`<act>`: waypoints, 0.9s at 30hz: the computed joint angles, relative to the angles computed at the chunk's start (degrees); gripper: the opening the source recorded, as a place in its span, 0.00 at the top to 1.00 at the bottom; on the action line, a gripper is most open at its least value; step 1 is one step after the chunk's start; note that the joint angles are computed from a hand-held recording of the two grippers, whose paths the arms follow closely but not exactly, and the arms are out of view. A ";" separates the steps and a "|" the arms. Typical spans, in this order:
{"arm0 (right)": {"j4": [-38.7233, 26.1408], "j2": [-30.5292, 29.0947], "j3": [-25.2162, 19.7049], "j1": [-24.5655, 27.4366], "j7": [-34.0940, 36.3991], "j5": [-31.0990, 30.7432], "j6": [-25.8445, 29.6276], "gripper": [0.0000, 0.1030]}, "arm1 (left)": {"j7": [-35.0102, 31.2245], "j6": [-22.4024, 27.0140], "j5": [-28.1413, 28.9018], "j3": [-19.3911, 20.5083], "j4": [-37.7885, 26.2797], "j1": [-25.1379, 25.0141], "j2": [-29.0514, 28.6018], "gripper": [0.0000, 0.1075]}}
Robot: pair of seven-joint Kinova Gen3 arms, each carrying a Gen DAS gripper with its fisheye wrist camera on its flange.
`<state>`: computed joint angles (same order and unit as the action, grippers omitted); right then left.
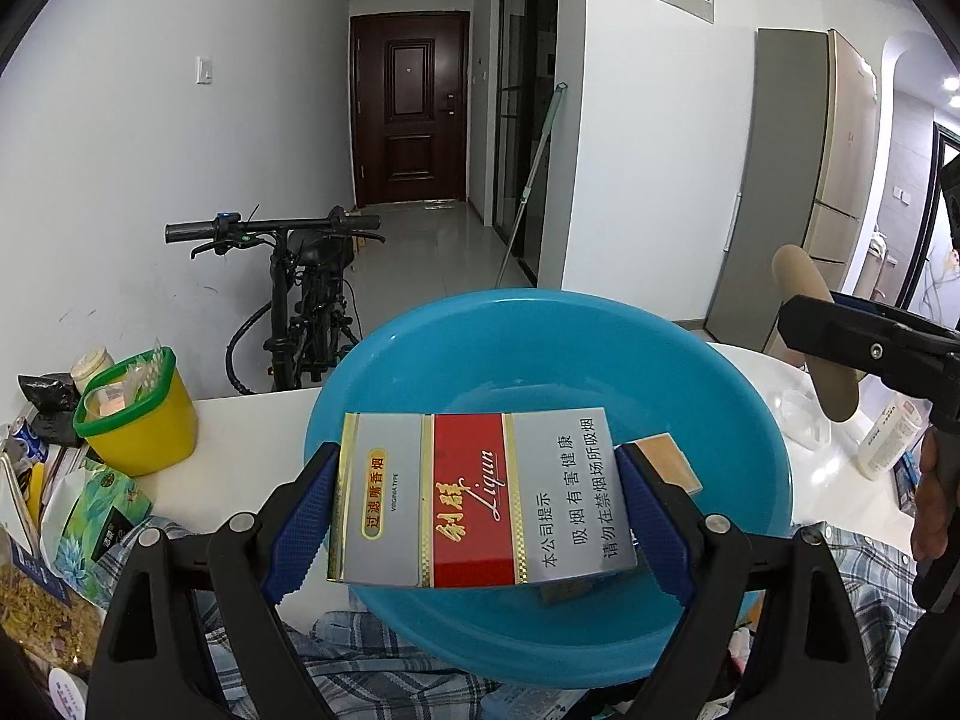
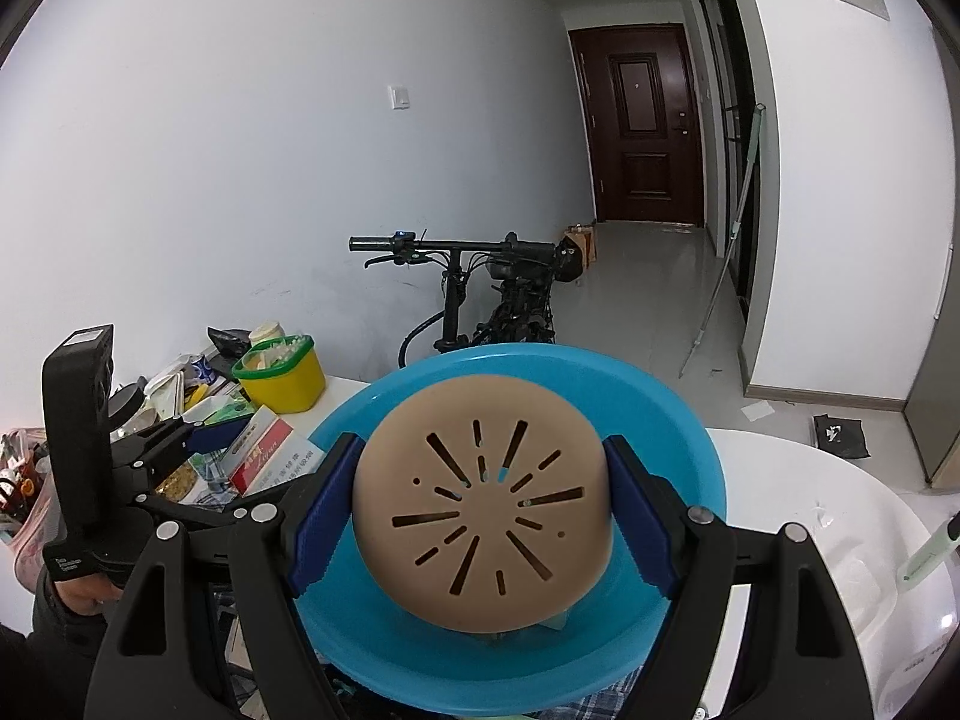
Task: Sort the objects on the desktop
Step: 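Lower the white-red Liqun pack and open the left tool into the basin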
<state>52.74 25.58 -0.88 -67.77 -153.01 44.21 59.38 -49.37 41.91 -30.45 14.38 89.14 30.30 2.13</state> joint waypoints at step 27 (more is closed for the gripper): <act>-3.69 2.29 1.19 -0.53 2.18 -1.56 3.64 0.24 | -1.26 -1.17 -0.10 0.73 0.23 0.86 0.61 0.16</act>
<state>49.05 27.87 0.30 -68.30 -150.83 42.64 63.03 -50.64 40.74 -30.55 15.11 89.37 31.16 2.73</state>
